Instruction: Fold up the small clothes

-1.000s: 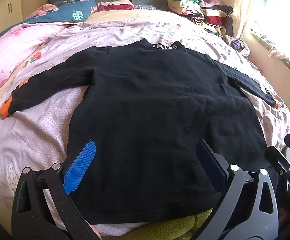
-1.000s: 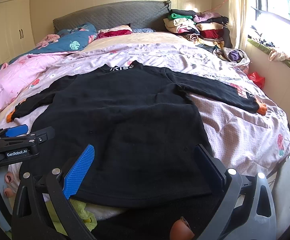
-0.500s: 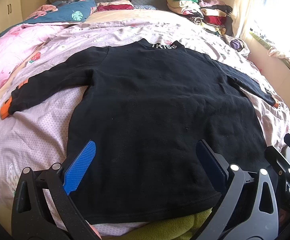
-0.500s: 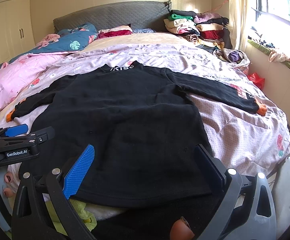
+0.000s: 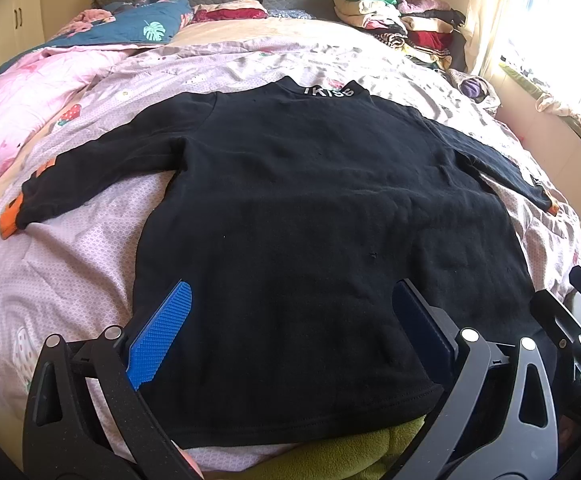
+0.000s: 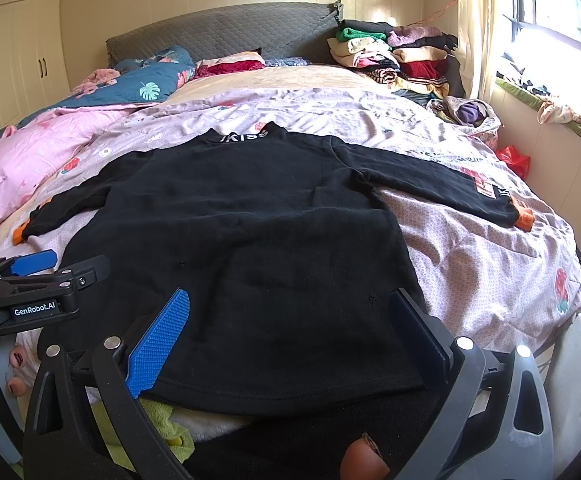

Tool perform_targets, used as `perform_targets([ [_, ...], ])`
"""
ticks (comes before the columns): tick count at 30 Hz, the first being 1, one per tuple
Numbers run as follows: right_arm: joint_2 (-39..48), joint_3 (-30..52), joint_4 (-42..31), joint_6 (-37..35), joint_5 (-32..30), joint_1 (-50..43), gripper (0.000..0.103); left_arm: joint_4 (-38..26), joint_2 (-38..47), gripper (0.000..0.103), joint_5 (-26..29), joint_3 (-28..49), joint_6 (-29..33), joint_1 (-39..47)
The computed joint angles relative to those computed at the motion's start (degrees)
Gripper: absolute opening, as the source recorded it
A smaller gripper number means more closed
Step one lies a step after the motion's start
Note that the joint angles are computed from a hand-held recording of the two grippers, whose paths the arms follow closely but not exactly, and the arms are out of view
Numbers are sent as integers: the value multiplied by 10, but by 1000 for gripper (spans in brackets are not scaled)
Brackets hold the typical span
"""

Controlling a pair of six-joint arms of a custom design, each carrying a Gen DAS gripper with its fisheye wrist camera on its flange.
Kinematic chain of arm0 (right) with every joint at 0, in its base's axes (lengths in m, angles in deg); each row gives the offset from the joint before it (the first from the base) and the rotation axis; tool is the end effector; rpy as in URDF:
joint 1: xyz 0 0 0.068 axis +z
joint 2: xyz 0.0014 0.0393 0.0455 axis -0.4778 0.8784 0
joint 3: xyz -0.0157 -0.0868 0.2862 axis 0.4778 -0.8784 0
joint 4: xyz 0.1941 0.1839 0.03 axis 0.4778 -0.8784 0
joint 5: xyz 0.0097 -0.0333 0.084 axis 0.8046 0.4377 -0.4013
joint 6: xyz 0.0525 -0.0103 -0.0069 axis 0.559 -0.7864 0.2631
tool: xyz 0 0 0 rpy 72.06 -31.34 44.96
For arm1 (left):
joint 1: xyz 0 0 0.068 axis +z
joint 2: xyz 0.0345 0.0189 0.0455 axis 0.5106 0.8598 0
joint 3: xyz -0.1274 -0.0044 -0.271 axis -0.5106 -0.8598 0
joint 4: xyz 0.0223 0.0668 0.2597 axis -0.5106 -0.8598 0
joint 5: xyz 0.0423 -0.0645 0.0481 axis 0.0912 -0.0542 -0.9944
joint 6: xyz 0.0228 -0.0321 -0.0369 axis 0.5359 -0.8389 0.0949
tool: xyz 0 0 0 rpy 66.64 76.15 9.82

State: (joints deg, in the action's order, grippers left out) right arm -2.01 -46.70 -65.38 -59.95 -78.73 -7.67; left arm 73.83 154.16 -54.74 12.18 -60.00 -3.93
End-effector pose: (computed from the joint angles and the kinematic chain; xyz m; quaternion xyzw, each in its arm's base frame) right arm 0.2217 0.0882 0.1615 -0.2062 0.8953 0.1048 0.3808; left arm 0.1902 -0.1110 0.1156 -0.1839 0.9250 0.0169 0.3320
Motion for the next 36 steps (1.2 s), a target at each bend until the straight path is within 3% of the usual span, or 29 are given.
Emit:
perform_targets([
  [20, 19, 15, 3, 2, 3, 15, 99, 14, 12, 95, 4, 1, 9, 6],
  [36, 104, 148, -79, 5, -75, -50, 99, 27, 27, 95, 42, 77, 98, 104],
])
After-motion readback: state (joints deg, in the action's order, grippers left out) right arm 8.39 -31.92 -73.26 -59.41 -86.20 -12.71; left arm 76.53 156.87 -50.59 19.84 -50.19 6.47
